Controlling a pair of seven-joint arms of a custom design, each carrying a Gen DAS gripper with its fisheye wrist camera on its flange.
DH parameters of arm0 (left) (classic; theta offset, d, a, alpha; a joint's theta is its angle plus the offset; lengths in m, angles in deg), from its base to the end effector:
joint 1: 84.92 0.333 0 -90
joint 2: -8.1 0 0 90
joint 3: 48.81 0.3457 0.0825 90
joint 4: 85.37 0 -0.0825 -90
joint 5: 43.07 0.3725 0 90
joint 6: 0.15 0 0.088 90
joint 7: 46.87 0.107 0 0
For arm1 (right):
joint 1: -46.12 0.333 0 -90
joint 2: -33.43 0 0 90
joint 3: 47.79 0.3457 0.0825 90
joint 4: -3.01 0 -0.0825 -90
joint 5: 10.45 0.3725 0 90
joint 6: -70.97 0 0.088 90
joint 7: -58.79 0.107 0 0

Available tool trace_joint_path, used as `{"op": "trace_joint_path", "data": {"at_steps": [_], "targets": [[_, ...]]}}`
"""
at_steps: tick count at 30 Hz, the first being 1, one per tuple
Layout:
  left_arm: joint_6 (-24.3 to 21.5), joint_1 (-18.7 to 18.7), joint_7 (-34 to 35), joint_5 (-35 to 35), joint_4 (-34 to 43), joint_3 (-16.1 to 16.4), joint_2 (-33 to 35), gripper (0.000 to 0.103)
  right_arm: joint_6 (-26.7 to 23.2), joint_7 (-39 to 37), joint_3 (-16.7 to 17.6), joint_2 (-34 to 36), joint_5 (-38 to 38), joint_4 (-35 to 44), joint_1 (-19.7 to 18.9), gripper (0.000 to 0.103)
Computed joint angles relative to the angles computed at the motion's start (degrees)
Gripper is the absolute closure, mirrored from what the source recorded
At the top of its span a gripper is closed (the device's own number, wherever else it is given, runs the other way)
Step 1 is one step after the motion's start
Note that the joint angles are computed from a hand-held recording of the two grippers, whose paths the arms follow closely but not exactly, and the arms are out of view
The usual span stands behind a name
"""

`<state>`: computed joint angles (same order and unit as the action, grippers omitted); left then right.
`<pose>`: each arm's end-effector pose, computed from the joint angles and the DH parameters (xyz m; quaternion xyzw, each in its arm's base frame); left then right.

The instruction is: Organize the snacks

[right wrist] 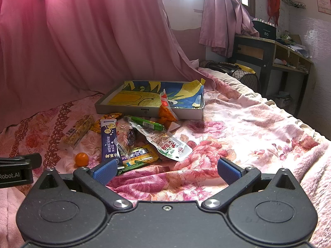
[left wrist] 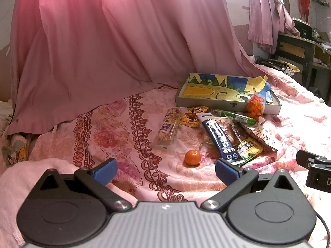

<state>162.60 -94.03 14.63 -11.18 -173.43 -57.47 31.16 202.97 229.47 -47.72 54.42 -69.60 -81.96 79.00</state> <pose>0.6872 -0.2261 0.5609 -0.5543 0.6962 -0.3332 0.3114 0.6059 0.3714 0.5553 -0.5285 0.7043 -0.3823 0.2802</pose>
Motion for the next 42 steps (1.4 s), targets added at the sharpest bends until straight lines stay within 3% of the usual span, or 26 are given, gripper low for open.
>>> {"op": "trace_joint_path", "data": {"at_steps": [33,39,42], "targets": [[-0.12,0.07,0.15,0.27,-0.31,0.19,-0.09,0.0,0.04,-0.13,0.0,0.01,0.14,-0.06,-0.02,0.0],[-3.59,1.0,2.86,-3.0,2.21,-1.55,1.03,0.0,-0.93,-3.89,0.77,1.43,3.79,2.27,-0.67,0.0],[-6.42,2.81,7.94,-7.79,5.21,-4.18,2.51,0.0,-0.21,-5.43,0.75,1.8,6.79,2.78,-1.36,0.001]]}}
